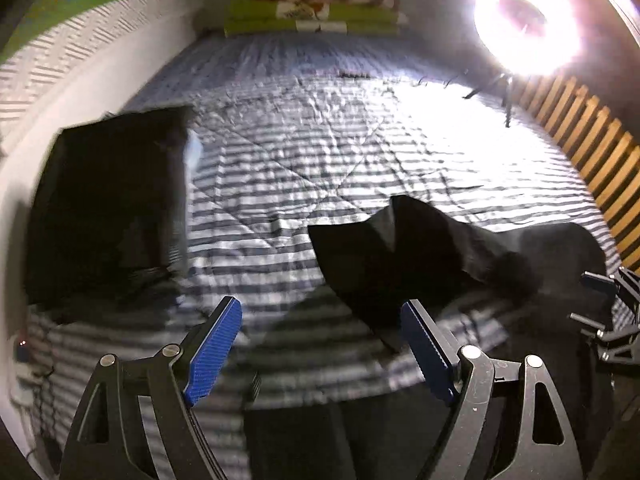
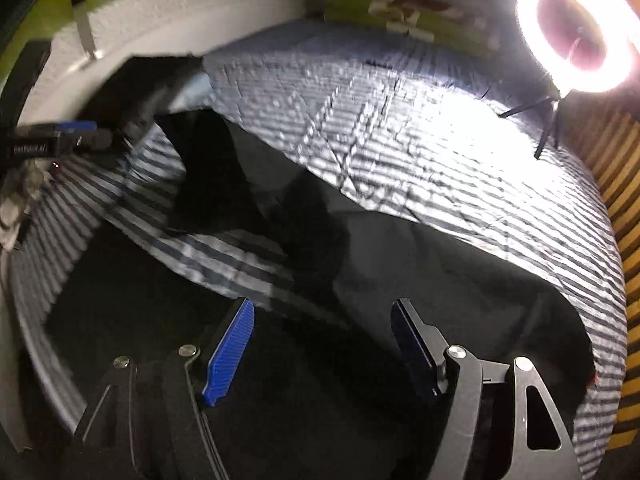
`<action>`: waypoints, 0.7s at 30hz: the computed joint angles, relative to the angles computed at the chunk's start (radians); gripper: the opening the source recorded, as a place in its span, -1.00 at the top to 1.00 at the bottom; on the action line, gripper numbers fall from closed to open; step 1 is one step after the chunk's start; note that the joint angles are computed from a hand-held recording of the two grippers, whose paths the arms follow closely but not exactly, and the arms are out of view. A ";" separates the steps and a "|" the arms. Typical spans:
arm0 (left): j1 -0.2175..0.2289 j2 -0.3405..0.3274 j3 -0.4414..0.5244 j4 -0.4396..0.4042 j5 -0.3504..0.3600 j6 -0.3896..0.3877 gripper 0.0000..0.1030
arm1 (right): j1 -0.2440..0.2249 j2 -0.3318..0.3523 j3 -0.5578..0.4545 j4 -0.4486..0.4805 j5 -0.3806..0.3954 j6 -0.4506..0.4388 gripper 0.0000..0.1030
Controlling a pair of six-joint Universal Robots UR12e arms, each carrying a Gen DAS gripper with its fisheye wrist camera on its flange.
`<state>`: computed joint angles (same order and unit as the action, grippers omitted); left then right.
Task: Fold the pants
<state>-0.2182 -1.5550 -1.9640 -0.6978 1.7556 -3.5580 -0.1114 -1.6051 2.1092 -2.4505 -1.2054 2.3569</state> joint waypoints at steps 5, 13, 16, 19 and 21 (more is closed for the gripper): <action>0.016 -0.087 0.010 0.060 0.005 0.008 -0.64 | 0.048 0.077 -0.014 -0.066 -0.090 -0.026 -0.31; 0.020 -0.158 0.055 0.098 0.020 -0.042 0.97 | 0.084 0.145 -0.020 -0.180 -0.219 -0.039 0.52; 0.016 -0.156 0.067 0.124 0.045 -0.011 0.98 | 0.066 0.142 -0.032 -0.186 -0.205 -0.011 0.96; 0.002 -0.146 0.092 0.151 0.113 0.043 0.98 | 0.030 0.111 -0.040 -0.173 -0.136 0.031 0.97; -0.016 -0.128 0.089 0.237 0.180 0.116 0.98 | -0.007 0.070 -0.033 -0.163 -0.046 0.043 0.97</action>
